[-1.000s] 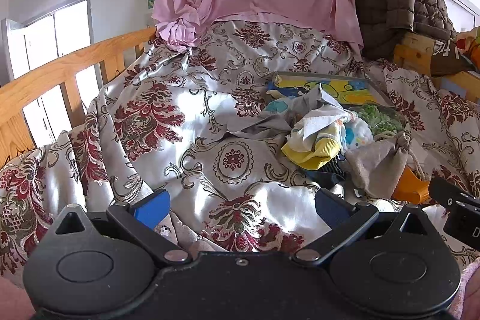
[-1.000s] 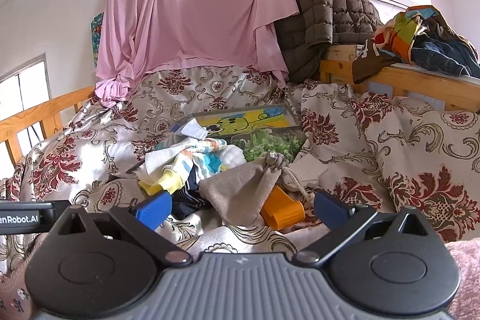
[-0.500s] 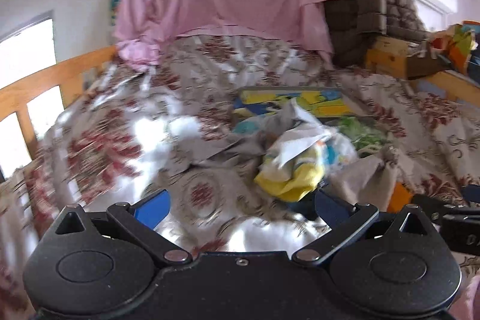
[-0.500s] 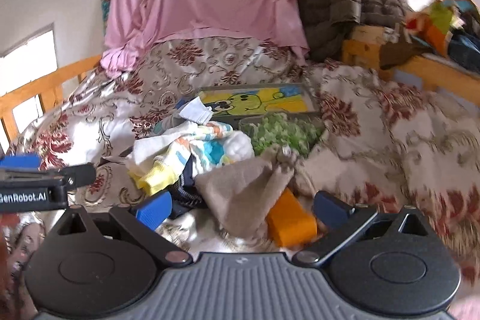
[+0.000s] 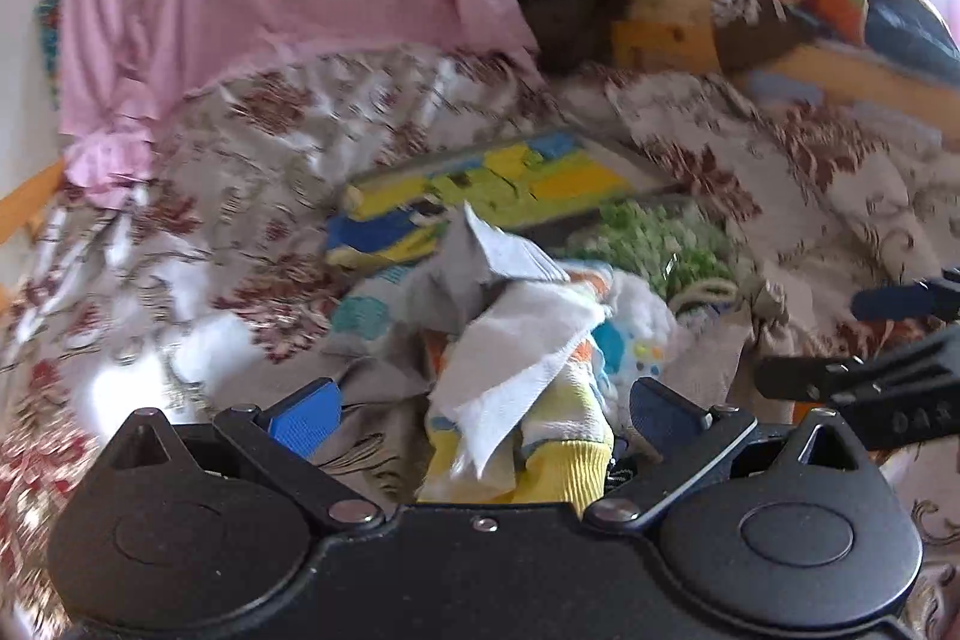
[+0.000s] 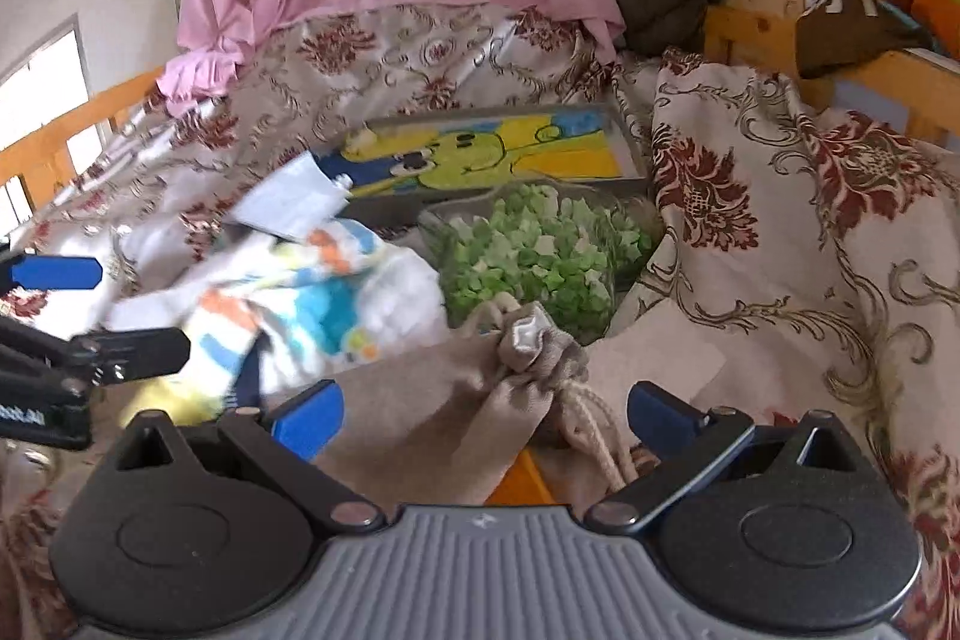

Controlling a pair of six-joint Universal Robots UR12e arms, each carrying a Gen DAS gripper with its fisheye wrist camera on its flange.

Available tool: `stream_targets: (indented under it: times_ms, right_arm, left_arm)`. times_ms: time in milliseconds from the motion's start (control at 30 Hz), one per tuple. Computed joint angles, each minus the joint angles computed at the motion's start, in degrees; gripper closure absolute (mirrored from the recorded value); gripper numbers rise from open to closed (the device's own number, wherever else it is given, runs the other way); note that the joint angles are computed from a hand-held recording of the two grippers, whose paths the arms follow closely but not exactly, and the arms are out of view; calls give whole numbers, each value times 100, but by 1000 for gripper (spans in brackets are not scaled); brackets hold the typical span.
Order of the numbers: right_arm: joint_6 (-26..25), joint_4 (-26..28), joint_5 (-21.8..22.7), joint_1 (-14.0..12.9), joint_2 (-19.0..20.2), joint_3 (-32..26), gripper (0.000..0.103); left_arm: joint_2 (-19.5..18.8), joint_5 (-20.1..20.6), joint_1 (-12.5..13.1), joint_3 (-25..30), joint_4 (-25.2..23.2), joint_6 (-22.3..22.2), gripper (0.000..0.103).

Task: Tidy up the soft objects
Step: 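Grasp the white cloth with the left tool while the right tool grasps the beige pouch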

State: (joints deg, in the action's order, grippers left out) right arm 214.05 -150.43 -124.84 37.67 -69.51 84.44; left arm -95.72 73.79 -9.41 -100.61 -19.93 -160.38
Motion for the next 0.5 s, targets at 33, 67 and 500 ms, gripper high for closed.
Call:
stream_targets:
  times_ms: [33,67,500]
  right_arm:
    - [-53,-30,38,-29,17,1,0]
    - [-117,-104,95,-58,34,5,0]
    - [-527,-190,305,-143,100,-26,29]
  left_arm:
    - [-45,-43,-1,53,-82,23,1]
    - [-88,-89,3,107,-161,25,1]
    - [-419,-781,125,663,-1052,-635,44]
